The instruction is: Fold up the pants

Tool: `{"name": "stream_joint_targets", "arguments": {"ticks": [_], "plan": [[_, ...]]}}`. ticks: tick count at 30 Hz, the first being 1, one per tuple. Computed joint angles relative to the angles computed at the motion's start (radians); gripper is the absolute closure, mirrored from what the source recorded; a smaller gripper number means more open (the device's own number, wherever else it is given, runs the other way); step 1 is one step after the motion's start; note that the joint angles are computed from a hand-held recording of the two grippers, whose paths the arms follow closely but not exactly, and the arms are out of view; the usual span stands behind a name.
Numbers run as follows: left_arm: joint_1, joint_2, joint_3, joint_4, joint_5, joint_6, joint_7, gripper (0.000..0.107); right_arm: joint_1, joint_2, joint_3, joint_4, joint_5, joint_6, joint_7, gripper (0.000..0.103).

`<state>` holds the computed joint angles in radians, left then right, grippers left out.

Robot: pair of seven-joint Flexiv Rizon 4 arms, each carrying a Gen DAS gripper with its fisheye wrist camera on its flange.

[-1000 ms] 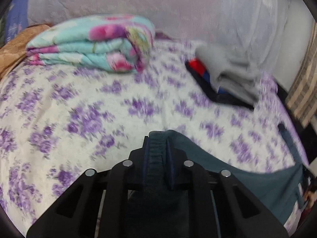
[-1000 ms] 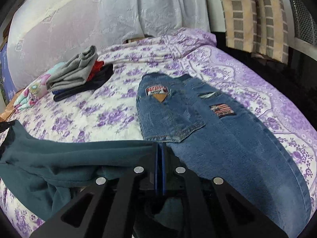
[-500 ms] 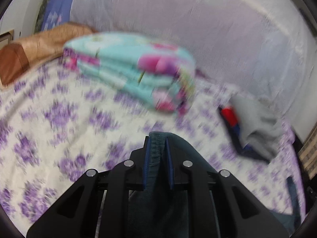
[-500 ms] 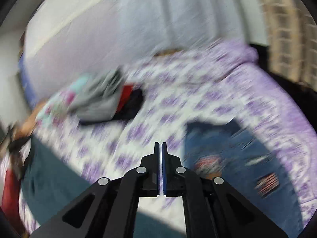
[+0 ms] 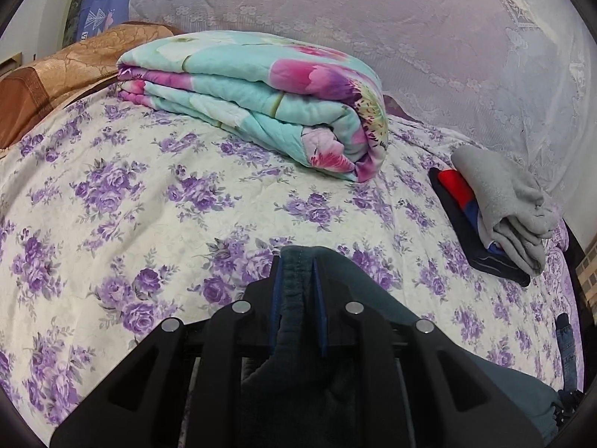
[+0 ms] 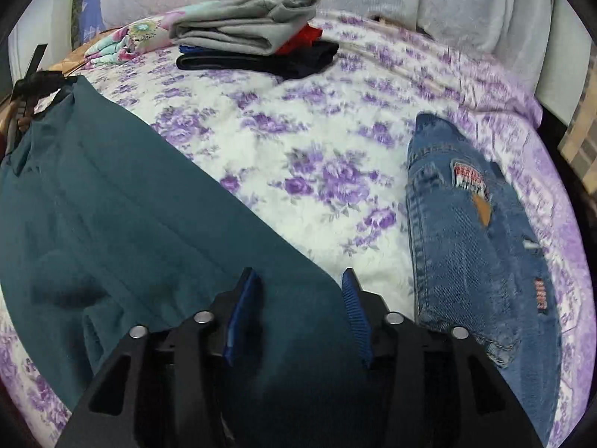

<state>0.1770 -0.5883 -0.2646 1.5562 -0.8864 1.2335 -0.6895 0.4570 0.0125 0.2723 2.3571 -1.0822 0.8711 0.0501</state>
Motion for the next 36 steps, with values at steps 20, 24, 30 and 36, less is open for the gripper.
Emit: {"name": "stream_joint_targets", "arguments": {"ticks": [20, 24, 30, 36], "plan": [[-0.092, -0.131, 0.203, -0.208, 0.141, -0.098, -0.324, 0.088, -0.107, -0.236, -0.201, -0.299, -0.261, -0.029, 0.051, 0.051], [-0.036, -0.108, 0.118, -0.161, 0.137, -0.027, -0.313, 0.07, -0.156, -0.119, -0.181, -0.205, -0.395, 0.048, 0.191, 0.047], [0.084, -0.046, -0.094, -0.044, 0.006, 0.159, -0.173, 0.059, -0.224, 0.083, -0.094, -0.012, -0.541, -0.094, 0.598, 0.012], [0.198, 0.046, -0.305, 0.096, -0.234, 0.295, 0.063, 0.056, -0.193, -0.003, -0.077, -0.072, -0.425, -0.168, 0.463, 0.012]]}}
